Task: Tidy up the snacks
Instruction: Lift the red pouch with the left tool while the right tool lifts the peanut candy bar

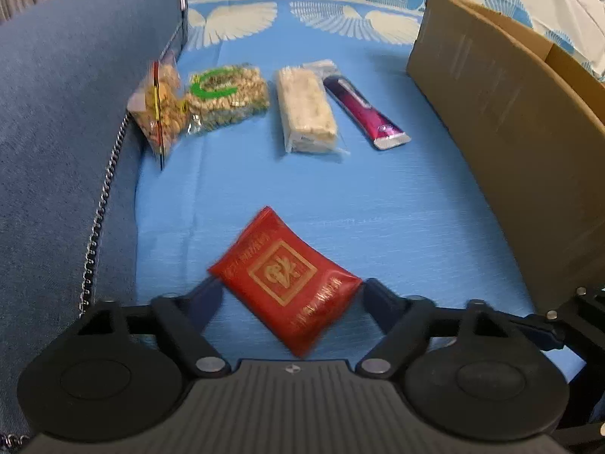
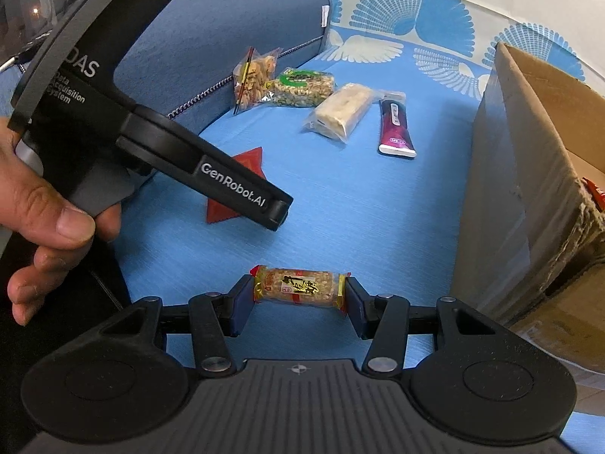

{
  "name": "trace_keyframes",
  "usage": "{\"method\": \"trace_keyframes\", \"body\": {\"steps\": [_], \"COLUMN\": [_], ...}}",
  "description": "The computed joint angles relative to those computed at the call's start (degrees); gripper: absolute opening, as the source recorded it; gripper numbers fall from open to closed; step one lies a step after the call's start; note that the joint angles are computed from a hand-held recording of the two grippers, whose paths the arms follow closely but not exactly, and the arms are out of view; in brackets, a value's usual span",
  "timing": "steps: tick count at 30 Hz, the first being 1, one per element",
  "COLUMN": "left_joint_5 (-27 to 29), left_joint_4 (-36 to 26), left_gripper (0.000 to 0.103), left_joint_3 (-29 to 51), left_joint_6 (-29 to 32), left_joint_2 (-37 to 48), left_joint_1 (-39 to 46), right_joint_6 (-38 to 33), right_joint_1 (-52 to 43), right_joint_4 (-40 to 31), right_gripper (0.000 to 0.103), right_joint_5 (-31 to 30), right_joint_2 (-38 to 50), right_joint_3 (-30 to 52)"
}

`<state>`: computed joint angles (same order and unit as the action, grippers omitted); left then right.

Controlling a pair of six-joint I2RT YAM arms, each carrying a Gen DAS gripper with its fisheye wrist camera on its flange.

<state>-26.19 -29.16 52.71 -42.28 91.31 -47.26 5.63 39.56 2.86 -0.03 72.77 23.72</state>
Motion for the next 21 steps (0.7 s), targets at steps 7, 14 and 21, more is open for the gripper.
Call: {"method": "trace_keyframes", "body": {"steps": [7, 14, 21], "left_joint_5": [0.38, -0.42, -0.24], "left_joint_4": [3.75, 7.06, 9.70], "left_gripper": [0.053, 0.051, 0.051], "left_joint_3": [-3.81, -7.48, -9.19], "left_joint_6": [-1.76, -3.73, -2.81], "left_joint_2": [-4.73, -9.99, -11.87], "left_joint_1": [0.81, 0.31, -0.33], "right_joint_6": [-0.04, 0.05, 0.02], "right_joint_1": [0.29, 0.77, 0.87], "right_joint_4": [-0.19, -0.11, -0.28], "right_gripper": [0.053, 0.053, 0.053], "right_joint_5": [0.45, 1.72, 1.88], "right_joint_2": [0.09, -1.69, -2.48], "right_joint_3": [0.18, -0.65, -1.00]}}
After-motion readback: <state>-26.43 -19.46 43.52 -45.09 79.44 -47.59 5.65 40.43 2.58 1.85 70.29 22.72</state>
